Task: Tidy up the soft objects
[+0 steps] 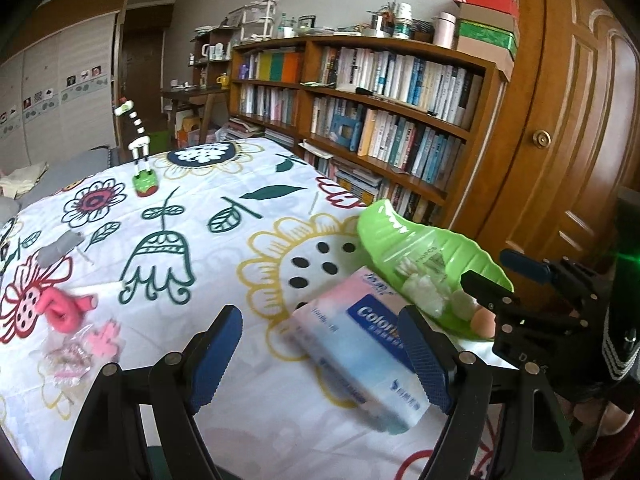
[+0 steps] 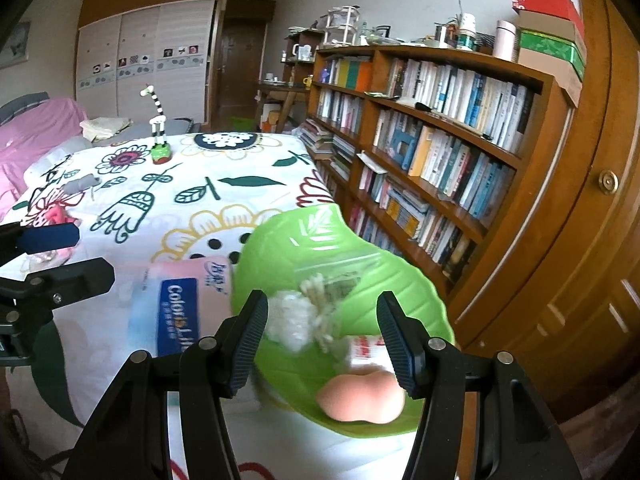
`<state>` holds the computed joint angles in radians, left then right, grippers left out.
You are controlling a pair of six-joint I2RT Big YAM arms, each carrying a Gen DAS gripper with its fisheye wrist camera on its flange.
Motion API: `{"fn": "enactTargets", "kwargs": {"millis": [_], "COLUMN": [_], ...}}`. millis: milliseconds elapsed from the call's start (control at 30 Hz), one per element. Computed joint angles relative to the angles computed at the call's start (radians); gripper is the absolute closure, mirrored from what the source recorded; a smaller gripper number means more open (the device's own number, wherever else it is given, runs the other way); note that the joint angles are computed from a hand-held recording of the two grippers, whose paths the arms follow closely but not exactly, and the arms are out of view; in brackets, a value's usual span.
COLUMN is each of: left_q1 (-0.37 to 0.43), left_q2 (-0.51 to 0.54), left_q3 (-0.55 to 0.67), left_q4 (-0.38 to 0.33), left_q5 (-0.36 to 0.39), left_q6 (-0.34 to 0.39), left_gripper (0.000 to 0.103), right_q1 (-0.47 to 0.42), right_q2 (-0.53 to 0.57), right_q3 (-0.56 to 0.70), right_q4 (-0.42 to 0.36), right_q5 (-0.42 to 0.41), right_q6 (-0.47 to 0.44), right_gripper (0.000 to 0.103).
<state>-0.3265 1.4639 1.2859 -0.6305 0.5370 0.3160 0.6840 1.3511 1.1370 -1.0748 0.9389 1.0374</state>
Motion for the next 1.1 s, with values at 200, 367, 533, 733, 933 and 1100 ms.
{"fn": "enactTargets", "kwargs": {"millis": [200, 367, 533, 733, 933, 1100], "left_q1": [0.052, 0.100, 0.156, 0.218, 0.268, 0.290], "left_q2": [0.000, 0.006, 0.016, 0.037, 0.074, 0.104], "left_q3": [-0.016, -0.022, -0.023, -0.009, 0.016, 0.034], "left_q4": [0.009, 0.016, 0.022, 0.017, 0.023, 0.030], "left_q5": [0.009, 0.017, 0.019, -0.002, -0.027, -0.037], "left_q6": [-0.015, -0.037, -0.058, -0.055, -0.082, -0.096], "left_gripper": [0.020, 0.020, 0.020, 0.020, 0.020, 0.020], "right_q1": [0.001, 0.001, 0.010, 0.022, 0.018, 0.018], "right_q2": [0.003, 0.021, 0.066, 0.129, 0.168, 0.207], "right_q3": [0.002, 0.014, 0.055, 0.116, 0.143, 0.179], "right_q4": [0.102, 0.198, 0.262, 0.310, 0.389, 0.401], "right_q5": [-0.053, -0.111, -0.155, -0.201, -0.297, -0.347], "right_q6": [-0.071, -0.144, -0.210, -0.278, -0.336, -0.359], "right_gripper": [0.045, 0.045, 0.045, 0.045, 0.045, 0.045]}}
